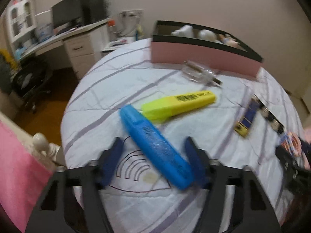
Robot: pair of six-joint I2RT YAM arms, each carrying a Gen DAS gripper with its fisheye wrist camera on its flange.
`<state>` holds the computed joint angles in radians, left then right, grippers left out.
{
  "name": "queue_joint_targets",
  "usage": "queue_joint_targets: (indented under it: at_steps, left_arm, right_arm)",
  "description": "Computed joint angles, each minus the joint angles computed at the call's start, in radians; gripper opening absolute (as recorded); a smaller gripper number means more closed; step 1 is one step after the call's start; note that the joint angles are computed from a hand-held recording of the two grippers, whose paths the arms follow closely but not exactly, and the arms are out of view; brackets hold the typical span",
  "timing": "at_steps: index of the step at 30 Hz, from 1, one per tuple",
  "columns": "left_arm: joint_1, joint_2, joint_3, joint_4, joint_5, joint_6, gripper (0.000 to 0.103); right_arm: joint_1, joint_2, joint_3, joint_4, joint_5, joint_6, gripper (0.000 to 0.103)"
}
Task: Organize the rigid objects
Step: 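Grasp the pink block toy with the right tool while the left tool grasps the blue highlighter, then carry the block toy and blue highlighter into the pink box and release both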
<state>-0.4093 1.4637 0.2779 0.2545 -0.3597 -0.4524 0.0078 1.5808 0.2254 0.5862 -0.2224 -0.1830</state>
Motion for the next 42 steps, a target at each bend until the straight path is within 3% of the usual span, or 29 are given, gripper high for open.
queue_joint_targets:
  at_steps: [4, 9, 12, 14, 17, 20, 21, 23, 28, 34, 42]
  left_arm:
    - [-0.038, -0.042, -0.024, 0.007, 0.007, 0.04, 0.037]
    - [-0.112, -0.045, -0.034, 0.041, 0.05, 0.079, 0.037]
    - [-0.094, -0.013, -0.035, 0.08, 0.056, 0.057, 0.041]
    - [-0.074, 0.0, -0.033, 0.095, 0.066, 0.048, 0.053]
    - [-0.063, 0.034, -0.011, 0.097, 0.05, 0.044, 0.055]
    - [-0.088, 0.065, -0.008, 0.121, -0.003, 0.044, 0.044]
    - [-0.098, 0.067, -0.008, 0.128, -0.011, 0.058, 0.035]
    - [-0.11, 0.061, -0.006, 0.118, -0.025, 0.06, 0.027]
    - [-0.149, 0.043, -0.024, 0.133, -0.075, 0.055, 0.027]
    - [-0.164, -0.006, -0.036, 0.124, -0.053, 0.058, 0.027]
    - [-0.202, -0.135, 0.003, 0.018, -0.071, 0.079, 0.027]
  right_arm:
    - [0.003, 0.0, 0.001, 0.001, 0.004, 0.01, 0.079]
    - [-0.006, -0.006, -0.002, -0.006, -0.01, 0.005, 0.079]
    - [-0.005, -0.009, -0.013, 0.007, -0.009, 0.005, 0.079]
    - [-0.002, -0.013, -0.02, 0.013, -0.002, 0.004, 0.079]
    - [0.001, -0.018, -0.025, 0.014, 0.002, 0.007, 0.079]
    - [0.004, -0.023, -0.028, 0.011, 0.009, 0.007, 0.079]
    - [0.005, -0.028, -0.029, 0.008, 0.011, 0.007, 0.079]
    - [0.003, -0.044, -0.037, 0.002, 0.01, 0.004, 0.07]
    - [-0.016, -0.073, -0.055, -0.005, -0.019, -0.002, 0.068]
    - [-0.038, -0.139, -0.057, -0.073, -0.075, -0.003, 0.069]
    - [0.005, -0.259, -0.019, -0.177, -0.067, 0.025, 0.069]
